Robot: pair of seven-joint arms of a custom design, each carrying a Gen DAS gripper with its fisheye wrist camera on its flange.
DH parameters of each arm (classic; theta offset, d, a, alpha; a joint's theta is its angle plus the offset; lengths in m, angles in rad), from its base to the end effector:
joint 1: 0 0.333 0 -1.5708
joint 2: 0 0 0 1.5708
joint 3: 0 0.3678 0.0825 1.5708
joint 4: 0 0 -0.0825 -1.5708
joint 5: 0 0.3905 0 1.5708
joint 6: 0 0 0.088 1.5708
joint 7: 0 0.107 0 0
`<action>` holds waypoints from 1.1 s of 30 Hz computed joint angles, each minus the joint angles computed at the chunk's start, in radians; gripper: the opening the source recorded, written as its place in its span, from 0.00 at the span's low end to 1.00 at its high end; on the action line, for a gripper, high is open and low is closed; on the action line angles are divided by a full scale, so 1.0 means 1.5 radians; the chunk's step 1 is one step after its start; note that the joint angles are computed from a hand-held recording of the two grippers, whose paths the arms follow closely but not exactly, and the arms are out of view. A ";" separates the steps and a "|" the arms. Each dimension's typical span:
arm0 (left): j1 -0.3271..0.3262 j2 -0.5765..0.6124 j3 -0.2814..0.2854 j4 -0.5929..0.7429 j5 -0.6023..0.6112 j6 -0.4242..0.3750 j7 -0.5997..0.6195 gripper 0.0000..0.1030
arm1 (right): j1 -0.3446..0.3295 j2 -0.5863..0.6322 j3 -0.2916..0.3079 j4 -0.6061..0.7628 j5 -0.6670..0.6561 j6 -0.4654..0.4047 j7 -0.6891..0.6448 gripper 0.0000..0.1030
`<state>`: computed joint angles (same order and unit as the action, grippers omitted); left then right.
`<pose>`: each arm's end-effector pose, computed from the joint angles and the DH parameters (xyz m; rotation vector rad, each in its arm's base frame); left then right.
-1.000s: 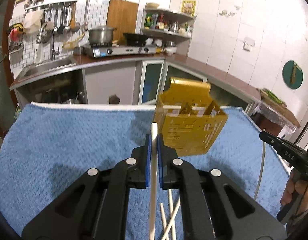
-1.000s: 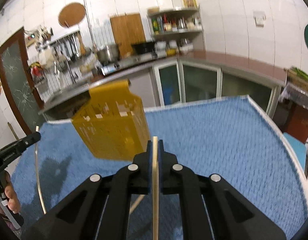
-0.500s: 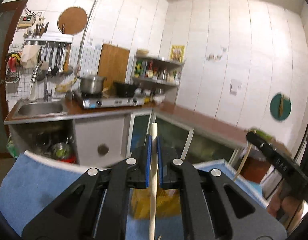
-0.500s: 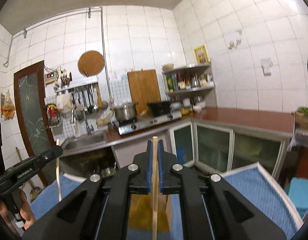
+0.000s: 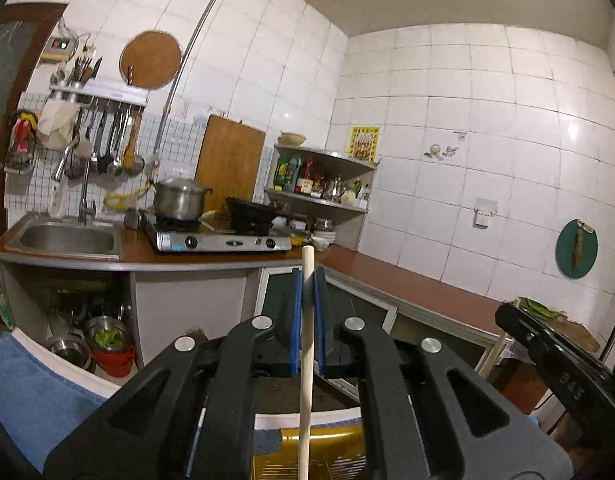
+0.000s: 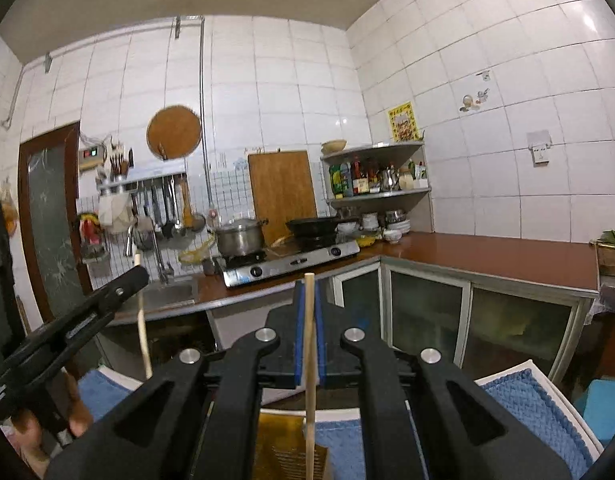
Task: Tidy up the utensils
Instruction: 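Carry both chopsticks over the yellow holder and lower them inside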
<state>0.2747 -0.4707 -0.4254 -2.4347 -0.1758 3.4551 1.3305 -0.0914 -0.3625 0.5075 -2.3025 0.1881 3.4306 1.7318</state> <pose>0.4177 -0.0922 0.6845 -1.4379 1.2011 -1.3248 0.4188 0.2167 0.6980 -1.3321 1.1429 -0.8147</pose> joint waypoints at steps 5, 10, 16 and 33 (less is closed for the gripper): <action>0.020 0.038 -0.024 -0.014 -0.008 0.014 0.015 0.04 | 0.031 0.035 -0.019 -0.007 -0.009 -0.006 -0.008 0.05; -0.018 0.051 0.008 -0.025 -0.014 0.028 0.037 0.04 | 0.026 0.056 -0.005 -0.018 0.006 -0.002 -0.026 0.05; -0.118 0.035 0.112 -0.018 0.004 0.097 0.014 0.04 | 0.068 0.056 -0.043 -0.018 0.017 0.010 -0.041 0.05; -0.073 0.134 0.020 0.035 -0.195 0.088 0.231 0.04 | 0.114 0.093 -0.075 -0.023 0.077 0.018 -0.105 0.05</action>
